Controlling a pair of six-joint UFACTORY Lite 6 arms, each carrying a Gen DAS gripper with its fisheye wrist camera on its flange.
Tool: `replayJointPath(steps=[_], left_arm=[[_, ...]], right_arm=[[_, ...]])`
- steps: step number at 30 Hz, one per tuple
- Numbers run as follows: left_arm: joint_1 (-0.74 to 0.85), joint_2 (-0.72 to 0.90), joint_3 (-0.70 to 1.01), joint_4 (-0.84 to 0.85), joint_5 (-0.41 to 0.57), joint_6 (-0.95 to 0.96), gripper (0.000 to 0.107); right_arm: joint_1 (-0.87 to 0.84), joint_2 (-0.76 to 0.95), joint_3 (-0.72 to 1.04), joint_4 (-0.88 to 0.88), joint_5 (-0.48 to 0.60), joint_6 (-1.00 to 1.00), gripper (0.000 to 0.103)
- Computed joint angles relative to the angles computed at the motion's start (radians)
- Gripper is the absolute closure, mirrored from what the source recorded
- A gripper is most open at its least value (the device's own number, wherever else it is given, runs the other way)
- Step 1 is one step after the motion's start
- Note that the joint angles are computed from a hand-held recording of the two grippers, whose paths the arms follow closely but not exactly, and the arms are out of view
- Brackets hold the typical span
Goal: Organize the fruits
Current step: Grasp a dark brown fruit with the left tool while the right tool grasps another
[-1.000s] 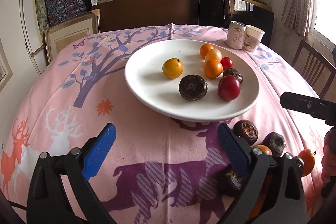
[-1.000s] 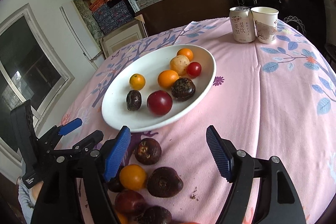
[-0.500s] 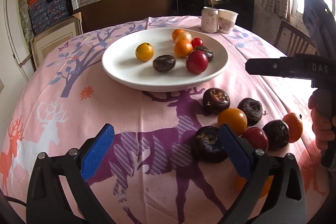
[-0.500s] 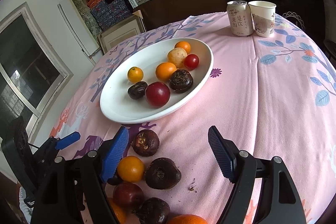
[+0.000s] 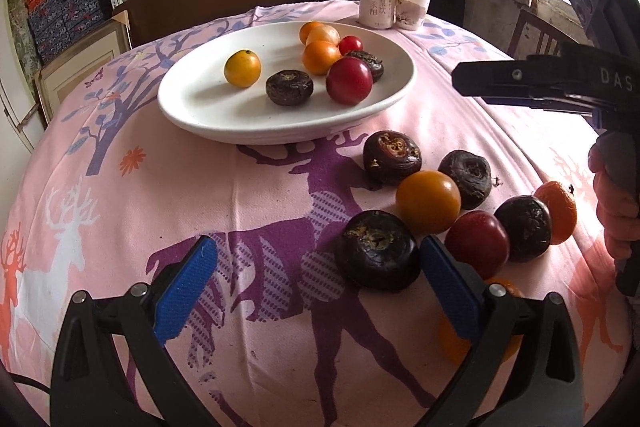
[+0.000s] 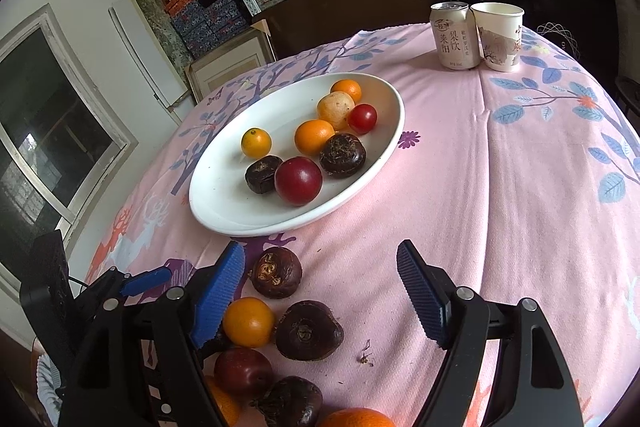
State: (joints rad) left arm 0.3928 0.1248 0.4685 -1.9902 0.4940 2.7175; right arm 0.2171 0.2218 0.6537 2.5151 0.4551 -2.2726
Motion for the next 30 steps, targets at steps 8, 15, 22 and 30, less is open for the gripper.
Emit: replayJointPath(steps=[8, 15, 22, 30], left_arm=[[0.081, 0.051, 0.076, -0.168, -0.042, 0.081, 0.008], [-0.038, 0.049, 0.034, -0.42, -0.068, 0.355, 0.008], [-0.048, 0.121, 0.118, -0.377, -0.113, 0.257, 0.008], [-0.028, 0.151, 0.152, -0.247, -0.125, 0.113, 0.008]], right_arm=[[-0.01, -0.001, -0.001, -0.044, 0.018, 0.032, 0.024], [0.047, 0.033, 0.039, -0.131, 0.001, 0.095, 0.024], [0.152, 0.127, 0.169, -0.077, -0.158, 0.069, 0.04], [0.243, 0.24, 0.303, 0.234, -0.326, -0.224, 0.046]])
